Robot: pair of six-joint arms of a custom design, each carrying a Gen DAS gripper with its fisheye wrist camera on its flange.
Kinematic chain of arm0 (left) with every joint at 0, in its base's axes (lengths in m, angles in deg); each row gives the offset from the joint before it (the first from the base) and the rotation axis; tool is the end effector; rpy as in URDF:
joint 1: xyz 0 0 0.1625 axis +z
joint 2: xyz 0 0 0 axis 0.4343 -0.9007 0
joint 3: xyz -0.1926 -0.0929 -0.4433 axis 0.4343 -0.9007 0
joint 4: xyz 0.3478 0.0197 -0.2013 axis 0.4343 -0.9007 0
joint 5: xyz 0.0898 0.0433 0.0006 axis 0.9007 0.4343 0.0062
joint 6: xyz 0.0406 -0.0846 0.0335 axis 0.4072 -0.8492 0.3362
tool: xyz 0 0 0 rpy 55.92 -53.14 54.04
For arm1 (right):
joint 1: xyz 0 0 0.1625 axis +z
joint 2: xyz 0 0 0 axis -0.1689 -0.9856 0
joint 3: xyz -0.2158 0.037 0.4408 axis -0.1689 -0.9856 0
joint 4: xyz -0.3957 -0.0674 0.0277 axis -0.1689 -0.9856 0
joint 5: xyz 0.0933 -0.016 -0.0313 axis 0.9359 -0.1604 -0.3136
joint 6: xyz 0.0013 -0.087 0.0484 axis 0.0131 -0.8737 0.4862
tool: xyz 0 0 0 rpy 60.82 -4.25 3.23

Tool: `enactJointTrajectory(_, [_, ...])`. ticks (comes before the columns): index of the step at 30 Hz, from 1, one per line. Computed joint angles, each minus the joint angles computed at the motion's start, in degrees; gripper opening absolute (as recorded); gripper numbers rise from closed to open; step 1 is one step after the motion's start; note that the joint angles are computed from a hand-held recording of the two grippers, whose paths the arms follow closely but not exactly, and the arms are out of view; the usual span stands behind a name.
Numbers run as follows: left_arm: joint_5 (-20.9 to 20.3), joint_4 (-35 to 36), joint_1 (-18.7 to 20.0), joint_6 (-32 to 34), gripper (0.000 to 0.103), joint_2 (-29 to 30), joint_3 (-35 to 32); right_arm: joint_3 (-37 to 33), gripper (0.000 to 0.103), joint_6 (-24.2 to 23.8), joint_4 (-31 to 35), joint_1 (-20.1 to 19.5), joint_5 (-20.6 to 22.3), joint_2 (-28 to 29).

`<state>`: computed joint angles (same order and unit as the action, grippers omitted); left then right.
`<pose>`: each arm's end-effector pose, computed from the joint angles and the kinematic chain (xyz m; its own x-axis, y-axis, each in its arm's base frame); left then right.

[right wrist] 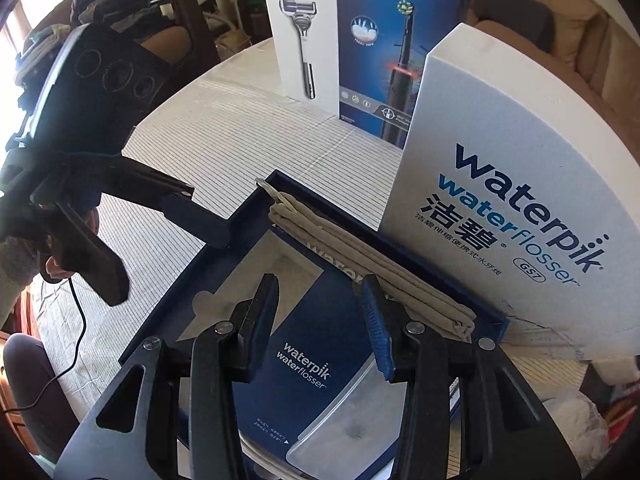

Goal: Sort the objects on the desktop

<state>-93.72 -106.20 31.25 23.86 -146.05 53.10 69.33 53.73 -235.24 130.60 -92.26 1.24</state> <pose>-0.1456 -0.3963 0.2842 -0.7678 0.4854 0.4182 0.4085 0.8737 -0.2642 0.3163 -0.3752 0.1724 -0.6294 -0.5538 0.5451 -0.6362 0.7700 0.0476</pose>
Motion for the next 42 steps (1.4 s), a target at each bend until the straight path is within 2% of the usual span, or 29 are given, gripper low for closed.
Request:
enactJointTrajectory(1, [0.43, -1.32, 0.2, -0.29, 0.082, -1.04, -0.16, 0.04, 0.04, -0.02, -0.09, 0.1, 0.0, 0.1])
enactJointTrajectory(4, [6.53, -1.2, 0.95, -0.52, 0.084, -3.15, -2.2, 0.19, 0.04, -0.2, -0.25, 0.52, -0.46, 0.5])
enactJointTrajectory(7, [7.42, 2.9, 2.98, 0.51, 0.084, -1.25, -5.36, 0.26, 0.041, -0.47, -0.52, 0.72, -0.35, 1.06])
enactJointTrajectory(11, [4.82, 5.24, 3.8, 3.77, 0.084, 3.34, -6.95, 0.71, 0.041, -0.79, -1.56, 0.73, 0.03, 1.68])
enactJointTrajectory(13, [1.67, 4.61, 4.87, 4.55, 0.085, 5.48, -6.85, 0.86, 0.041, -0.99, -2.04, 0.82, -0.33, 2.19])
enactJointTrajectory(20, [-2.97, -1.06, 8.17, 3.88, 0.086, 6.65, -3.91, 1.12, 0.041, -1.02, -3.4, 0.33, -0.46, 2.51])
enactJointTrajectory(23, [-4.6, -0.23, 8.05, 4.36, 0.087, 5.44, -3.17, 1.16, 0.041, -1.1, -4.3, 0.05, -0.09, 2.19])
enactJointTrajectory(27, [-2.51, 3.37, 5.86, 4.26, 0.087, 3.51, -2.25, 1.07, 0.041, -1.0, -5.26, -0.27, 0.43, 2.19])
enactJointTrajectory(32, [-2.57, 4.33, 4.74, 3.58, 0.087, 1.55, -0.85, 0.98, 0.042, -1.13, -5.68, -0.52, 0.8, 2.38])
enactJointTrajectory(42, [3.36, 10.76, 0.27, 3.09, 0.087, -1.42, -1.73, 1.44, 0.042, -1.26, -5.88, -0.3, 2.29, 1.92])
